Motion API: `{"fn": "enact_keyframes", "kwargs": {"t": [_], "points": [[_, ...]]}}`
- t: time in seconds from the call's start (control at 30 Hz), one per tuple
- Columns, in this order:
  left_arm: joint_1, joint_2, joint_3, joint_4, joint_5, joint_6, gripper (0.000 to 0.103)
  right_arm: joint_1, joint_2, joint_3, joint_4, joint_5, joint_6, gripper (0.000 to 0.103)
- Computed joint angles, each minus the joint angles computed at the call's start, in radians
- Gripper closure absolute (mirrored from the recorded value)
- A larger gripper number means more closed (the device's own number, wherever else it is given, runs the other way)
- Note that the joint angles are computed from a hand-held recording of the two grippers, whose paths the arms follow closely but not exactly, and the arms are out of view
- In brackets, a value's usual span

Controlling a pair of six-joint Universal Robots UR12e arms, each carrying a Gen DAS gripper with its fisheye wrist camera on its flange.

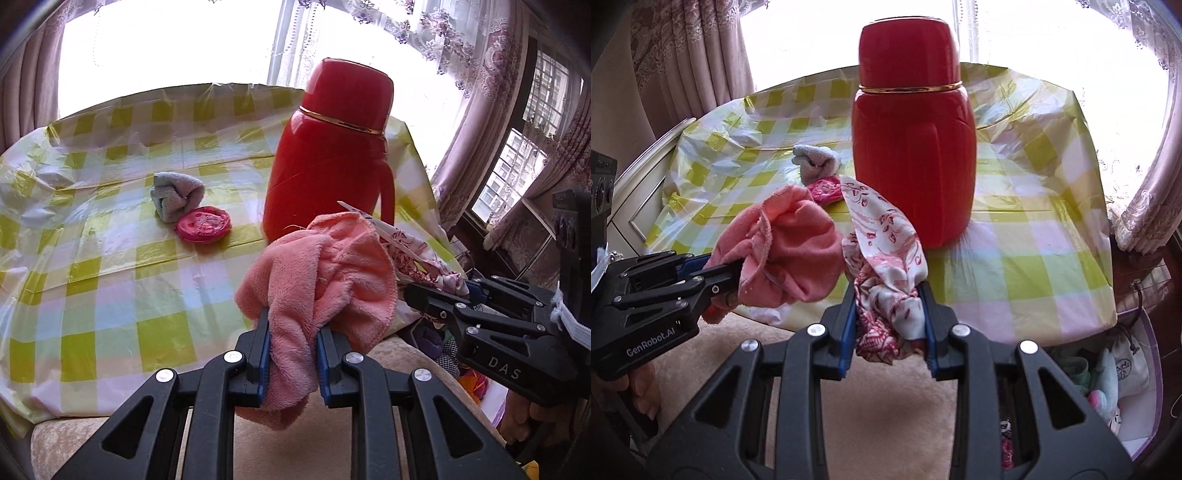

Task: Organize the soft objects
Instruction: 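Carry the floral cloth and pink towel to the box and release both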

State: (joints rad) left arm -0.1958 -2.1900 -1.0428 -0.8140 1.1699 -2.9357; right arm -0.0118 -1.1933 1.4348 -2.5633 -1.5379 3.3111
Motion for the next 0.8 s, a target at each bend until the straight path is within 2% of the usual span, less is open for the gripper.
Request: {"fn": "enact_keyframes", "kwargs": {"t": [0.37,0.67,0.77,0.8], "points": [[-0.053,-0.008,0.029,-0.070,-0.125,0.101,0.082,-0.066,-0.098,0.105,-0.004,-0.125,0.053,0.069],[-0.083,-0.010,0.045,-0.169,-0.224,0.181,0.082,-0.106,-0.137,0.147,0.036,-0.216,0.113,0.069],[-0.092,-0.013,0.054,-0.195,-0.245,0.187,0.081,-0.116,-0.145,0.154,0.046,-0.237,0.131,0.069],[-0.094,-0.013,0.055,-0.198,-0.254,0.183,0.078,-0.118,-0.147,0.156,0.046,-0.243,0.134,0.069]]}}
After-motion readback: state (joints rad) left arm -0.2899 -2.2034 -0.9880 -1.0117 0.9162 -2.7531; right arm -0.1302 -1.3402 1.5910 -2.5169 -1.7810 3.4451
